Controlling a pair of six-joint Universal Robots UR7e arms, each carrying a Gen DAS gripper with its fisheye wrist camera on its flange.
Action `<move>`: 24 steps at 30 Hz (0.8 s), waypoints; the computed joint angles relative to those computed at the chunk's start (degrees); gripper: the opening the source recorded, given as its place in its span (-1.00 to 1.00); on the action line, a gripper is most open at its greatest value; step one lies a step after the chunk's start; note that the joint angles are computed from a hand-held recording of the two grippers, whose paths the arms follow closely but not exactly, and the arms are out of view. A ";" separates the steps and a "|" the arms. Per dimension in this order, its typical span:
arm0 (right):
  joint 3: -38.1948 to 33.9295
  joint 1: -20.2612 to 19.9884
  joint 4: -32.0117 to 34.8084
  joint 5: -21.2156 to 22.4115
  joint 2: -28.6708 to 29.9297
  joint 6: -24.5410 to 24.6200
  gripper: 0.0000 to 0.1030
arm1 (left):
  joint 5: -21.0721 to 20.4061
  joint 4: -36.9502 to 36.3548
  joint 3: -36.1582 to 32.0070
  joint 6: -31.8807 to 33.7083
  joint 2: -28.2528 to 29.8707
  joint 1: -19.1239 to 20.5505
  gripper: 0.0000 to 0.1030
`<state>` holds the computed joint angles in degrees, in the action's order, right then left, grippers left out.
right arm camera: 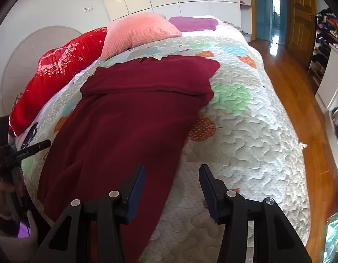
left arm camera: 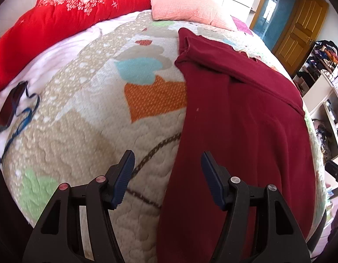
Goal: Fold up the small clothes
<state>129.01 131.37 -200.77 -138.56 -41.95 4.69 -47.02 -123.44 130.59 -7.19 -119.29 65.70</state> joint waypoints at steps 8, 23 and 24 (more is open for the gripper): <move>0.30 -0.89 1.93 2.52 -0.08 0.83 -0.05 | -4.51 6.84 -1.35 -0.94 -2.07 2.18 0.23; 5.82 -5.07 -4.93 13.68 1.95 1.05 -0.49 | -8.69 7.99 -0.75 -1.17 -2.58 3.92 0.34; 5.50 -5.00 -6.54 12.97 2.94 0.96 -0.58 | -8.73 7.96 -0.77 -1.37 -2.55 3.93 0.34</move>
